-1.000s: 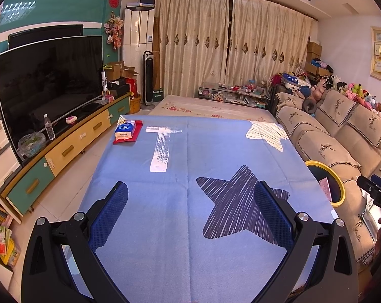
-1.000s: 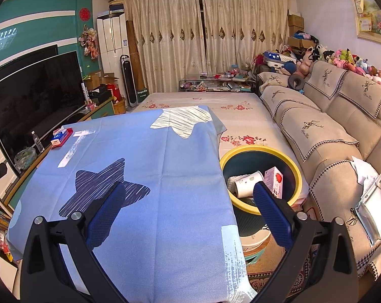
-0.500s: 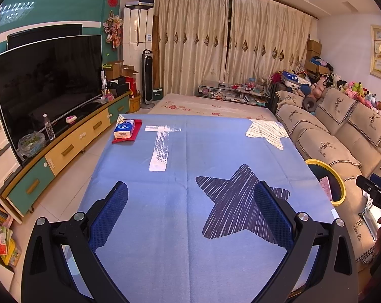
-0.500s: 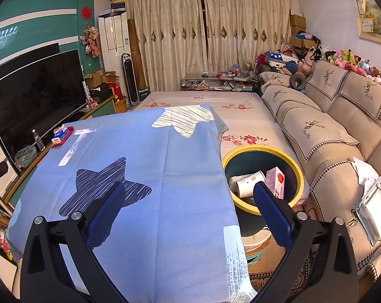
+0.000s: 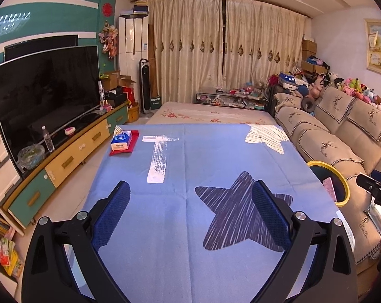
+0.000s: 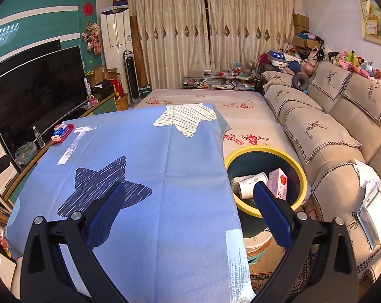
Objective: Collect trash
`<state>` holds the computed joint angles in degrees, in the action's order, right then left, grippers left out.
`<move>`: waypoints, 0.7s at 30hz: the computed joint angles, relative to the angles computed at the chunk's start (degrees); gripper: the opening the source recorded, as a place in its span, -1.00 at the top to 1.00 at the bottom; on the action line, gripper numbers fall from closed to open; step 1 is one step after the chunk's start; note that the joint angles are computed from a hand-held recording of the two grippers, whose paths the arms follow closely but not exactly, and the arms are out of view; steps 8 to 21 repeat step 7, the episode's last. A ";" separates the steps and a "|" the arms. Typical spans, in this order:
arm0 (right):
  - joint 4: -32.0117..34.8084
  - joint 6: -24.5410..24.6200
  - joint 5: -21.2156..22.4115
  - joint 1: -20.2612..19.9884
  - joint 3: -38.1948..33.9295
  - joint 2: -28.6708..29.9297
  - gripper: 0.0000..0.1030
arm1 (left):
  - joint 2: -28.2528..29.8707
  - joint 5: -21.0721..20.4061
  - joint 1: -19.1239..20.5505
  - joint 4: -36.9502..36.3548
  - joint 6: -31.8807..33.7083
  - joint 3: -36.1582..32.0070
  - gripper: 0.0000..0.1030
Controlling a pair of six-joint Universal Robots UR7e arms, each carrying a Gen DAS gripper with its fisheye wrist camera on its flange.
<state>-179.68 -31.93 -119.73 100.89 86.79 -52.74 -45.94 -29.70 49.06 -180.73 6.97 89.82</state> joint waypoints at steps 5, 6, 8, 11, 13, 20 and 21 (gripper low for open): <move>4.99 -0.62 -0.14 -0.26 -7.32 4.61 -0.86 | 2.86 -0.63 3.44 7.98 -2.98 -6.77 -0.91; 6.26 -0.55 -0.25 -0.34 -9.26 5.87 -0.86 | 4.09 -0.10 4.36 10.30 -3.01 -9.13 -0.91; 7.54 -0.64 -0.25 -0.46 -11.55 7.45 -0.86 | 5.10 0.01 5.08 11.63 -2.76 -10.95 -0.91; 7.54 -0.64 -0.25 -0.46 -11.55 7.45 -0.86 | 5.10 0.01 5.08 11.63 -2.76 -10.95 -0.91; 7.54 -0.64 -0.25 -0.46 -11.55 7.45 -0.86 | 5.10 0.01 5.08 11.63 -2.76 -10.95 -0.91; 7.54 -0.64 -0.25 -0.46 -11.55 7.45 -0.86 | 5.10 0.01 5.08 11.63 -2.76 -10.95 -0.91; 7.54 -0.64 -0.25 -0.46 -11.55 7.45 -0.86 | 5.10 0.01 5.08 11.63 -2.76 -10.95 -0.91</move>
